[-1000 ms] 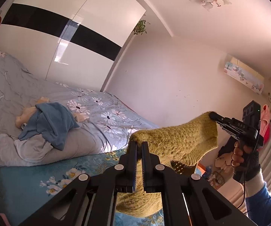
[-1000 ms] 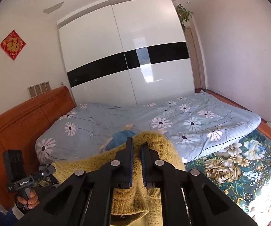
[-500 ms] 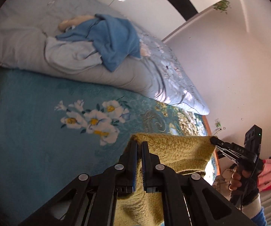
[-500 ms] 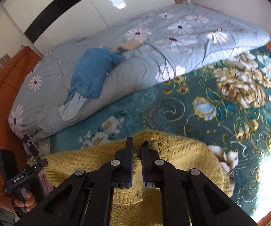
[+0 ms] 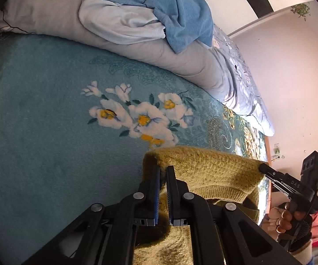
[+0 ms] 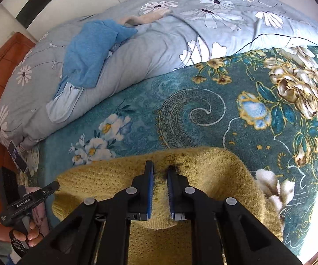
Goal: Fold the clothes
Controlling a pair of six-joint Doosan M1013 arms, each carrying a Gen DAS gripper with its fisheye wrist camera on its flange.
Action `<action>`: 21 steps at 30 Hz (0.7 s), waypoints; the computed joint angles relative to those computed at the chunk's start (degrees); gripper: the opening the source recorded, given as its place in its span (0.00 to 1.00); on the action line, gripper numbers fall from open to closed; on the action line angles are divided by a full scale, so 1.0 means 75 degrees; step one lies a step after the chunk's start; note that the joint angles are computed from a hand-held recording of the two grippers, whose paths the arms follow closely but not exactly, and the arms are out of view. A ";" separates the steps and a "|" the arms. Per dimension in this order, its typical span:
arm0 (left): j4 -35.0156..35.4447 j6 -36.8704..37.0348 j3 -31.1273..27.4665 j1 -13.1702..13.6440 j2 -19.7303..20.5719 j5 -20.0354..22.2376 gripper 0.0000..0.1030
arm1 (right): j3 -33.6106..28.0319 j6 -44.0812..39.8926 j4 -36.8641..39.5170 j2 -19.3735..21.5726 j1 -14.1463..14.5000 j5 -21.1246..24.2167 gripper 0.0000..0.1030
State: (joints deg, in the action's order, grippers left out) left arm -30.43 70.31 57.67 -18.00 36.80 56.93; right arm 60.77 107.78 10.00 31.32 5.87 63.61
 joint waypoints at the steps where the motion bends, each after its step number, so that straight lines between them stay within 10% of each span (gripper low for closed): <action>1: 0.0028 -0.0018 0.0001 -0.0006 -0.0008 -0.0010 0.12 | 0.0056 -0.0058 0.0010 -0.0038 -0.0006 -0.0064 0.23; 5: 0.0211 -0.0195 0.0102 -0.0026 -0.0089 -0.0194 0.60 | 0.0468 -0.0093 0.0087 -0.0364 -0.0094 -0.0587 0.47; 11: 0.0209 -0.0078 0.0243 0.0001 -0.0119 -0.0123 0.63 | 0.1308 0.0111 0.0185 -0.0934 -0.0286 -0.1207 0.48; 21: -0.0670 -0.0038 0.0151 -0.0001 0.0200 0.0396 0.63 | 0.1598 -0.1308 0.1703 -0.0544 -0.0131 -0.0417 0.48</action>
